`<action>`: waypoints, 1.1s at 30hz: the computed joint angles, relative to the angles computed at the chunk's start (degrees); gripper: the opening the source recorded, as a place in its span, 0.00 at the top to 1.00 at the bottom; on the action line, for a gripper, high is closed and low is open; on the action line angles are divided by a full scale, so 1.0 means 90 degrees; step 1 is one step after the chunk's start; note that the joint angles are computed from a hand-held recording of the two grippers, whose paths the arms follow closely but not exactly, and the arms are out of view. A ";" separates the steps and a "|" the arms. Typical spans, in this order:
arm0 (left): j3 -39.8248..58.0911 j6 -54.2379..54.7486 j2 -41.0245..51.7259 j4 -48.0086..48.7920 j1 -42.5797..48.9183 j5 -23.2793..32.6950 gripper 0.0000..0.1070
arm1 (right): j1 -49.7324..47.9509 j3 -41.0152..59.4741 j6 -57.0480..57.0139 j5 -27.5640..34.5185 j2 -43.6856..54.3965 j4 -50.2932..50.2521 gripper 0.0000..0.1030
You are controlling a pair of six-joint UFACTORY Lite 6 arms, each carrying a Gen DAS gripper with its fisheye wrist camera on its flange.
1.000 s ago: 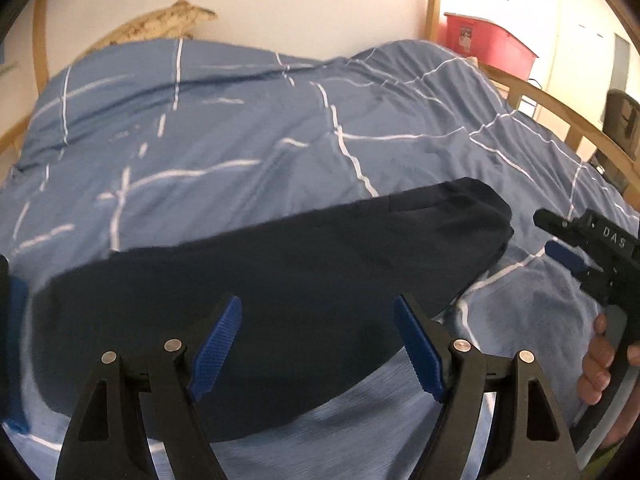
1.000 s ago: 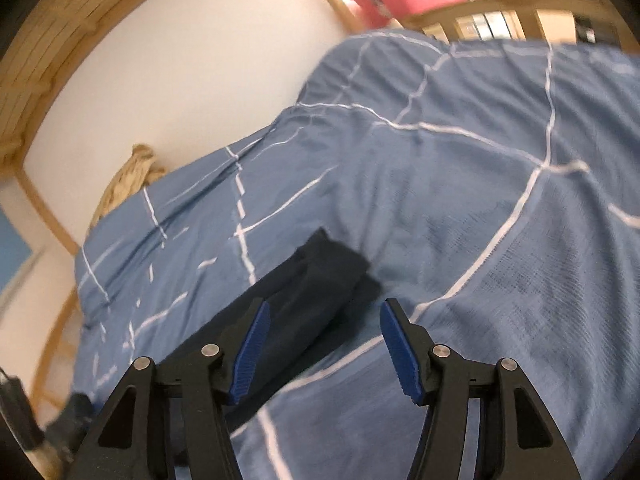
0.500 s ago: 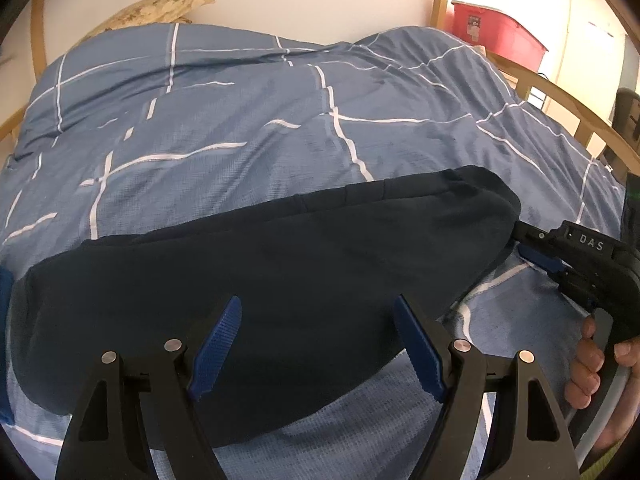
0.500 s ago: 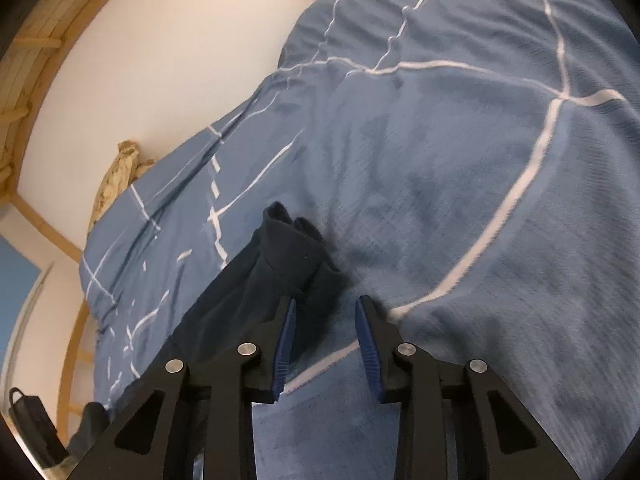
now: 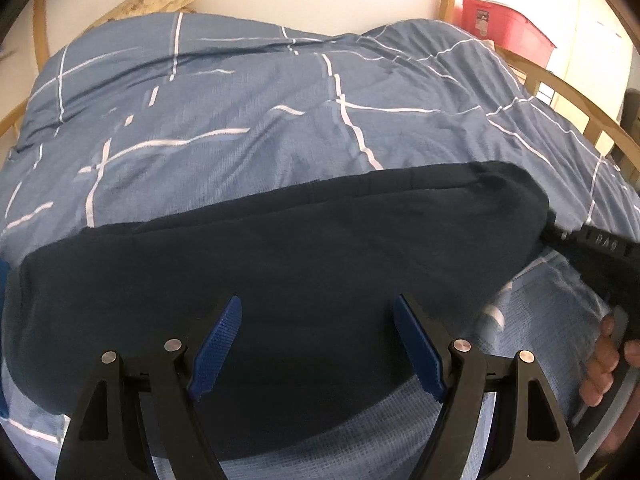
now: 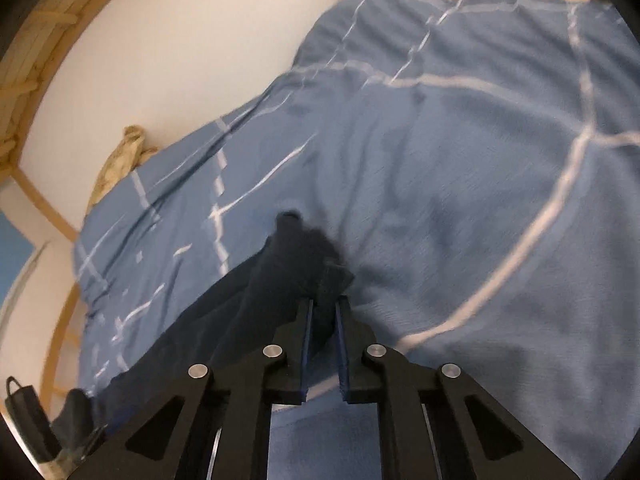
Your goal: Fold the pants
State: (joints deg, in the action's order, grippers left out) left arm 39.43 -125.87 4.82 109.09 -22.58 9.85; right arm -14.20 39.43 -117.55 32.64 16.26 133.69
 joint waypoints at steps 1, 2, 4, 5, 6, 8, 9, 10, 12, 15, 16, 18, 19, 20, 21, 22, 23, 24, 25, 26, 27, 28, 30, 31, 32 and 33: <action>-0.0007 -0.0083 0.0025 0.0081 0.0017 -0.0022 0.27 | -0.0059 0.0027 0.0085 0.0003 0.0141 -0.0029 0.90; -0.0017 -0.0076 0.0037 0.0089 0.0013 -0.0032 0.27 | -0.0121 0.0149 0.0338 -0.0003 0.0336 -0.0268 0.90; -0.0123 -0.0284 -0.0010 0.0350 0.0000 -0.0007 0.27 | -0.0115 0.0182 0.0170 0.0040 0.0525 -0.0123 0.90; -0.0183 -0.0404 -0.0045 0.0512 0.0005 0.0023 0.27 | -0.0096 0.0122 0.0070 0.0050 0.0465 -0.0020 0.90; -0.0233 -0.0418 -0.0079 0.0556 0.0002 0.0065 0.27 | -0.0092 0.0094 0.0095 0.0051 0.0413 -0.0037 0.89; -0.0312 -0.0539 -0.0149 0.0682 0.0009 0.0079 0.27 | -0.0155 -0.0050 0.0248 0.0102 0.0227 -0.0094 0.81; -0.0344 -0.0638 -0.0193 0.0774 0.0019 0.0050 0.27 | -0.0160 -0.0267 0.0101 0.0023 -0.0033 0.0237 0.69; -0.0365 -0.0629 -0.0225 0.0754 0.0010 0.0049 0.27 | -0.0159 -0.0502 -0.0174 0.0044 -0.0272 0.0688 0.64; -0.0427 -0.0728 -0.0325 0.0800 -0.0051 0.0125 0.27 | -0.0248 -0.0925 -0.0444 0.0168 -0.0804 0.1113 0.51; -0.0518 -0.0743 -0.0472 0.0690 -0.0220 0.0351 0.27 | -0.0312 -0.0719 0.0342 0.0217 -0.0801 0.0240 0.43; -0.0515 -0.0637 -0.0496 0.0574 -0.0247 0.0377 0.27 | -0.0360 -0.0571 0.0729 0.0334 -0.0630 -0.0156 0.39; -0.0486 -0.0402 -0.0501 0.0359 -0.0246 0.0397 0.27 | -0.0404 -0.0380 0.1129 0.0597 -0.0293 -0.0507 0.37; -0.0469 -0.0291 -0.0492 0.0248 -0.0230 0.0423 0.27 | -0.0407 -0.0351 0.1154 0.0699 -0.0193 -0.0503 0.37; -0.0464 -0.0156 -0.0482 0.0097 -0.0213 0.0467 0.27 | -0.0353 -0.0254 0.1188 0.0644 -0.0070 -0.0462 0.37; -0.0451 -0.0044 -0.0461 -0.0033 -0.0185 0.0496 0.27 | -0.0301 -0.0123 0.1288 0.0555 0.0067 -0.0492 0.35; -0.0456 -0.0041 -0.0455 -0.0040 -0.0158 0.0500 0.27 | -0.0266 0.0030 0.1441 0.0495 0.0215 -0.0602 0.34; -0.0474 -0.0030 -0.0453 -0.0063 -0.0128 0.0520 0.27 | -0.0217 0.0147 0.1507 0.0464 0.0337 -0.0660 0.33; -0.0495 0.0052 -0.0464 -0.0215 -0.0107 0.0562 0.27 | -0.0144 0.0242 0.1531 0.0421 0.0407 -0.0646 0.33; -0.0521 0.0055 -0.0484 -0.0291 -0.0073 0.0564 0.27 | -0.0082 0.0303 0.1555 0.0404 0.0439 -0.0629 0.33; -0.0587 0.0014 -0.0553 -0.0358 0.0006 0.0545 0.27 | 0.0017 0.0464 0.1657 0.0332 0.0538 -0.0697 0.33; -0.0616 0.0097 -0.0583 -0.0530 0.0044 0.0580 0.27 | 0.0111 0.0593 0.1764 0.0173 0.0598 -0.0756 0.33; -0.0677 0.0186 -0.0644 -0.0681 0.0079 0.0627 0.27 | 0.0203 0.0696 0.1796 0.0044 0.0659 -0.0726 0.33; -0.0844 0.0129 -0.0804 -0.0654 0.0157 0.0770 0.27 | 0.0379 0.0748 0.1464 -0.0079 0.0689 -0.0339 0.34; -0.0877 0.0307 -0.0832 -0.0805 0.0170 0.0883 0.27 | 0.0444 0.0736 0.1223 -0.0146 0.0681 -0.0063 0.36; -0.0862 0.0519 -0.0806 -0.0969 0.0180 0.0979 0.27 | 0.0512 0.0733 0.1051 -0.0248 0.0680 0.0189 0.43; -0.0844 0.0728 -0.0772 -0.1139 0.0161 0.1127 0.27 | 0.0531 0.0753 0.1006 -0.0321 0.0705 0.0243 0.56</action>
